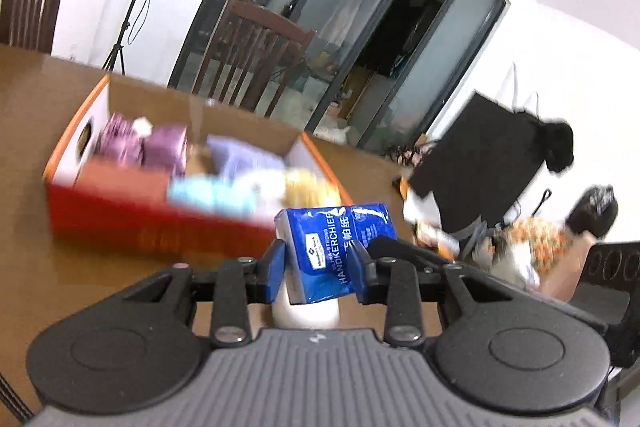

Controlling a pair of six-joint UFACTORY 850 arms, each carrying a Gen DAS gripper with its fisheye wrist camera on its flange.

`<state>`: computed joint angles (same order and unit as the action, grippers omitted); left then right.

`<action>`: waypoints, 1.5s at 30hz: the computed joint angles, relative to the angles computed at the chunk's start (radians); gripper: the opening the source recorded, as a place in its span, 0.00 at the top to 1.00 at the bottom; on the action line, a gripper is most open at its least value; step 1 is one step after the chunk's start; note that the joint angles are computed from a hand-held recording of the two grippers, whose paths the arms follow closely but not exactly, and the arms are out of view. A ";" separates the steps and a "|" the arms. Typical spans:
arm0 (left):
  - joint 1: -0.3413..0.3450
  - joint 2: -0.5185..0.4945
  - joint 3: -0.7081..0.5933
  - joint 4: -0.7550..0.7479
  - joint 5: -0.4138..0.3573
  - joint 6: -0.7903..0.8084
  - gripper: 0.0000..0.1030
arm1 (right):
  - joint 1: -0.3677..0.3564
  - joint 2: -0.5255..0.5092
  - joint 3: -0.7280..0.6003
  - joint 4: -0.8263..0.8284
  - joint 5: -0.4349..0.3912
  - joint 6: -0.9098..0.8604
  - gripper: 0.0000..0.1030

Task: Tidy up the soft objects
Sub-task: 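Lift the blue card pack with both grippers, lower it into the box, open, then move both grippers back from the box toward the white foam ball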

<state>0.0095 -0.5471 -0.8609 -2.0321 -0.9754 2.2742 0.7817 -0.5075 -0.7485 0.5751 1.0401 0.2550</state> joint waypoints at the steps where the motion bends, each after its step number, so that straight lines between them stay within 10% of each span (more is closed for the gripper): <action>1: -0.010 -0.019 -0.050 0.004 0.018 -0.052 0.68 | -0.033 0.002 -0.022 -0.029 -0.026 -0.011 0.75; 13: -0.090 -0.429 -0.756 0.382 0.348 -0.654 0.67 | -0.276 -0.287 -0.598 0.032 -0.529 -0.399 0.75; 23: -0.121 -0.491 -0.870 0.641 0.504 -0.797 0.66 | -0.313 -0.460 -0.878 0.255 -0.875 -0.672 0.73; 29: -0.109 -0.469 -0.855 0.666 0.482 -0.862 0.52 | -0.305 -0.401 -0.797 0.177 -0.826 -0.570 0.70; 45: -0.022 0.096 -0.151 -0.169 0.396 0.146 0.37 | -0.140 0.095 -0.293 0.370 -0.462 -0.776 0.45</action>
